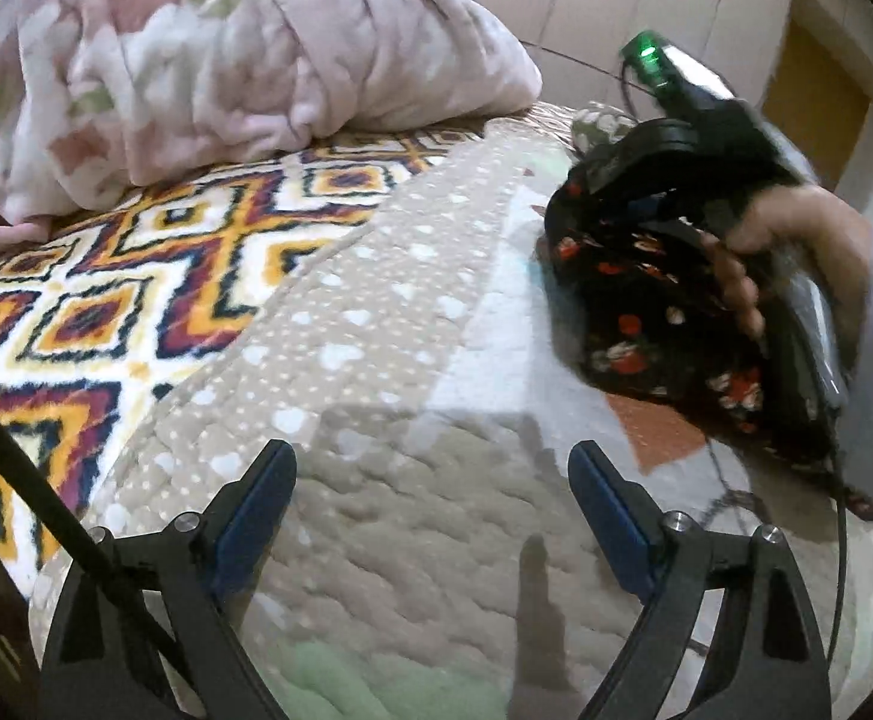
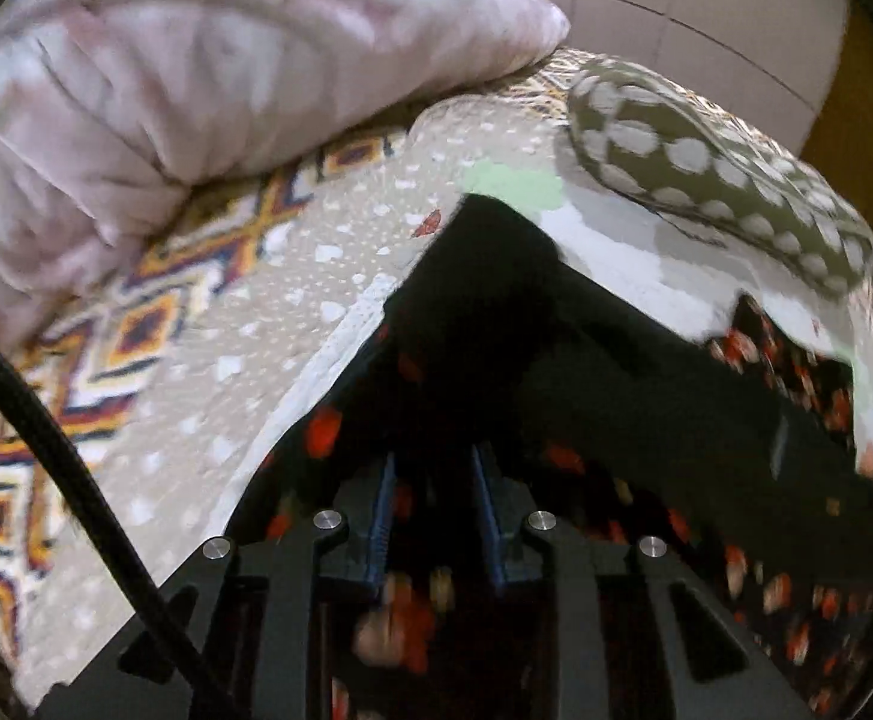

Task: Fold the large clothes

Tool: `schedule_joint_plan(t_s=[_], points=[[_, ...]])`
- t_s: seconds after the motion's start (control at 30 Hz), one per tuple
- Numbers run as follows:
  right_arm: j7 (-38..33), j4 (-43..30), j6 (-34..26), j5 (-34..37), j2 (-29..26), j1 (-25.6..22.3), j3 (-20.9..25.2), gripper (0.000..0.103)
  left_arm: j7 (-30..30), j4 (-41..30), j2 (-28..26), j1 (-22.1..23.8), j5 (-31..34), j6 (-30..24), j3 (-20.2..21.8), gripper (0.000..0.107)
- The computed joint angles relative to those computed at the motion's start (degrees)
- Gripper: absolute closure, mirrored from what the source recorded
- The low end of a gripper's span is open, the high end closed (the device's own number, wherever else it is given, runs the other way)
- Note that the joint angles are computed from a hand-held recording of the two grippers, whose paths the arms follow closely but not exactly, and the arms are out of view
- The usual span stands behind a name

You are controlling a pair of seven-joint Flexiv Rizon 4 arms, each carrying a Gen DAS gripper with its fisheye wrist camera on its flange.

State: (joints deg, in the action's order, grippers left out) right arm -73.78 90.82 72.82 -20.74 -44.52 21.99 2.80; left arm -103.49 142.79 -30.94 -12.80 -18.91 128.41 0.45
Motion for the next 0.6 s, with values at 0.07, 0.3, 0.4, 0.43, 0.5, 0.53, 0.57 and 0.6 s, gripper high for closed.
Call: schedule_joint_plan(t_s=[0.07,0.3,0.4,0.43,0.5,0.53,0.57,0.6], points=[[0.62,-5.24,-3.59,-0.95,-3.21,1.15,-1.14,0.076,0.21,0.05,-1.10,-0.61,-0.70,1.97,0.79,0.015],[2.47,-14.52,-8.29,-0.44,-8.57,2.02,-1.72,0.072,-1.73,-1.03,-3.20,2.58,3.25,2.30,-0.21,0.012],[4.36,-10.67,-4.43,-1.26,-5.68,2.78,-3.56,0.072,1.36,-1.60,-3.38,-1.30,-1.19,1.12,1.33,0.011],[6.25,-7.00,-0.93,-1.89,-3.29,3.52,-5.26,0.072,1.37,-1.54,-3.40,-1.12,-1.27,1.23,1.13,0.011],[6.18,-2.14,2.64,-1.54,0.35,2.17,-3.83,0.072,0.99,-1.42,-3.42,-0.37,-0.91,1.46,0.61,0.011],[4.69,0.48,3.85,-0.75,2.42,0.52,-1.57,0.072,1.00,-1.40,-3.39,-0.39,-1.11,1.42,0.57,0.011],[2.70,3.47,4.70,0.05,4.72,-1.21,0.79,0.072,1.21,-1.42,-3.27,-0.75,-1.67,1.18,0.67,0.011],[0.22,6.28,4.87,0.85,6.87,-2.99,3.26,0.072,1.30,-1.40,-3.17,-0.98,-2.11,1.04,0.72,0.011]])
